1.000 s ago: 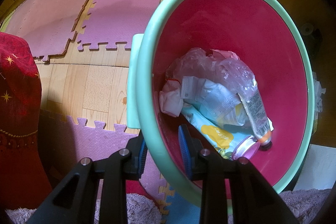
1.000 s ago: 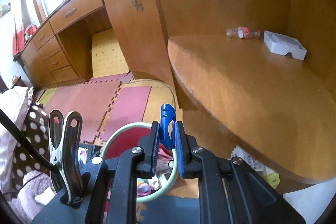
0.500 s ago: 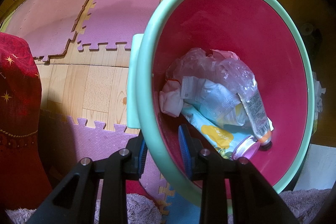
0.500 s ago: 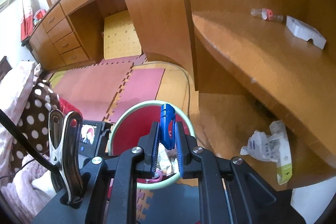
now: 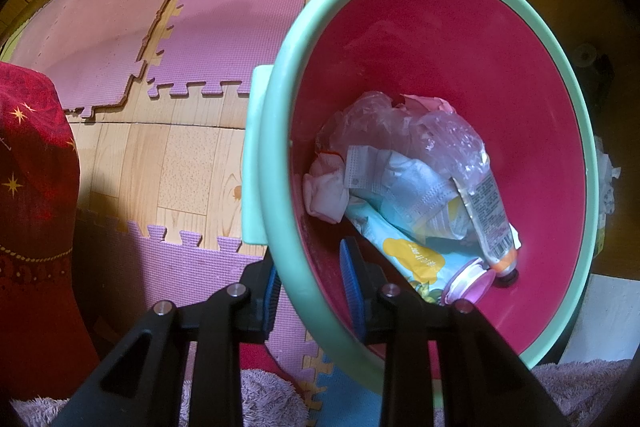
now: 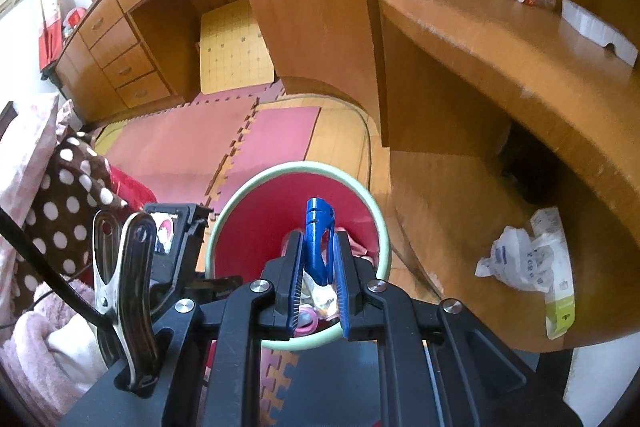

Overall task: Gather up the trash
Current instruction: 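Lift the blue object with the right gripper and carry it over the bucket, then lower the blue object into the red bucket and open the right gripper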

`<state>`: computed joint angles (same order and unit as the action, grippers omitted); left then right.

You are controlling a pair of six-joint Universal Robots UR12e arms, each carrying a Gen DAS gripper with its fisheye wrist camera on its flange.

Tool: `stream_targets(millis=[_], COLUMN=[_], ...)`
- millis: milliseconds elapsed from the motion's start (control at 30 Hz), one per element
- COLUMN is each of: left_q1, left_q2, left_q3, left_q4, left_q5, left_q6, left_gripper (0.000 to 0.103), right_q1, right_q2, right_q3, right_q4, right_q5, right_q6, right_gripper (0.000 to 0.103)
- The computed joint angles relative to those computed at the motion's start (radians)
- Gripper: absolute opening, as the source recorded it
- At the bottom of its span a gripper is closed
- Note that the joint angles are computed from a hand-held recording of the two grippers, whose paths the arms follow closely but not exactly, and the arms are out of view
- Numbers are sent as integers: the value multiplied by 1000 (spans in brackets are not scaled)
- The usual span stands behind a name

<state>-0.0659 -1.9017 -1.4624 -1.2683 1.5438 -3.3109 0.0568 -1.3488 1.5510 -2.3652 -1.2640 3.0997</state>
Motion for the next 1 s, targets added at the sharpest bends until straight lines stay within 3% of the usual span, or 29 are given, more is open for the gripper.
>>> stream_targets(millis=[1000], left_q1=[1], left_q2=[-4], left_q3=[-1], left_q4=[5], left_q5=[5], left_q6=[6], left_gripper=[30], right_q1=[59], right_q2=[82], right_q3=[21], right_q4=[125], right_q5=[-59], right_q6=[-112], right_gripper=[16])
